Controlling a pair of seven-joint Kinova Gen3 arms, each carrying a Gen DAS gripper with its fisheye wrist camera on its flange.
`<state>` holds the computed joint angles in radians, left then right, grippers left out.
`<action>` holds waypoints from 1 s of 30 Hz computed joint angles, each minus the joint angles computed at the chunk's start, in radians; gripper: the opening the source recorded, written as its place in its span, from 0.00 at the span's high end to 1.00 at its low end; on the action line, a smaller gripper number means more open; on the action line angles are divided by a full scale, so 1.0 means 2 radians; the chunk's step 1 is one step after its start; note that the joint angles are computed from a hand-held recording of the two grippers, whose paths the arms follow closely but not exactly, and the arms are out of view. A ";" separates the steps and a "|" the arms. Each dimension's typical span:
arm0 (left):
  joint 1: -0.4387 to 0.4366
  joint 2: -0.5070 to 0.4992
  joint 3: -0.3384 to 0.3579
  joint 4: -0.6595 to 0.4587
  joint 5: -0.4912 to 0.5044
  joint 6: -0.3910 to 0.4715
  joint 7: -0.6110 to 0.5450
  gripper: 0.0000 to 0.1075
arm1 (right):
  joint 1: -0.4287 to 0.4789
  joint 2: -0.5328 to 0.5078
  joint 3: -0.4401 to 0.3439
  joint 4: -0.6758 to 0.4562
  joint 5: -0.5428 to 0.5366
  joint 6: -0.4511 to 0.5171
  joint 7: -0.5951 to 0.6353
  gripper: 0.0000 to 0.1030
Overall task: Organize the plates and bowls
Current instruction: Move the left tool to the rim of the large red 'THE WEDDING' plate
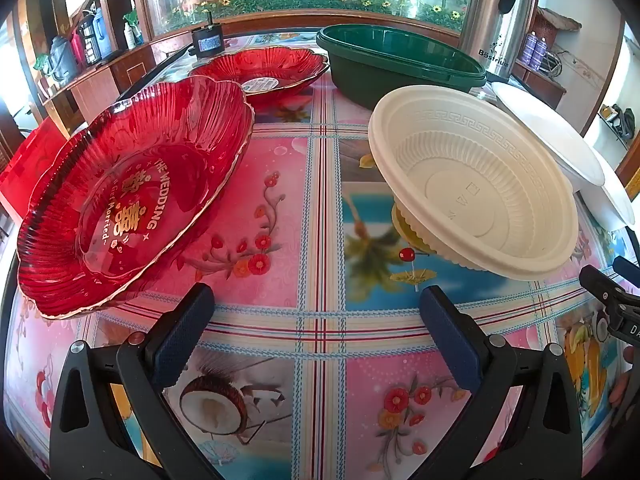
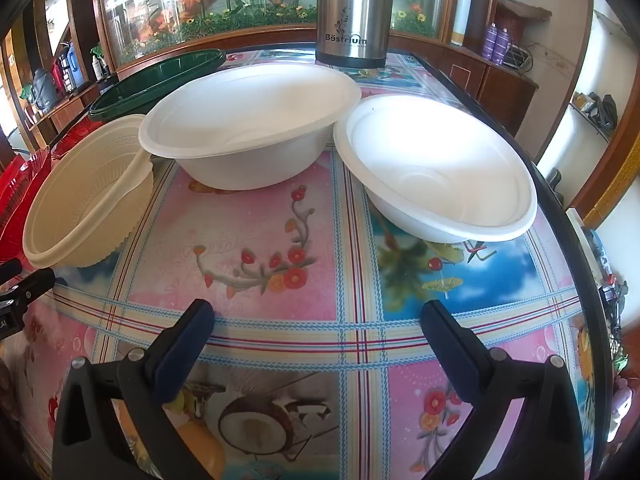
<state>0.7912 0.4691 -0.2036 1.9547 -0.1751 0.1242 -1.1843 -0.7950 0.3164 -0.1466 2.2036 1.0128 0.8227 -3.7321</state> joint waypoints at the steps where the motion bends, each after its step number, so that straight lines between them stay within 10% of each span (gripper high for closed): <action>1: 0.003 0.000 -0.003 0.000 0.001 0.000 0.002 0.04 | -0.002 0.000 0.002 0.001 0.001 -0.002 -0.003 0.00; 17: 0.026 -0.023 -0.017 0.045 -0.006 -0.022 -0.001 0.04 | -0.026 -0.006 -0.012 -0.010 -0.026 0.031 -0.008 0.00; 30: 0.168 -0.082 -0.176 0.126 0.062 -0.080 -0.069 0.04 | -0.084 -0.010 -0.041 -0.063 -0.015 0.093 -0.022 0.00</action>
<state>1.1271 0.3056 -0.5547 2.2058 -0.0521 -0.0362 -1.3225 -0.9629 0.2964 -0.2278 2.0773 0.9827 1.0090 -3.7760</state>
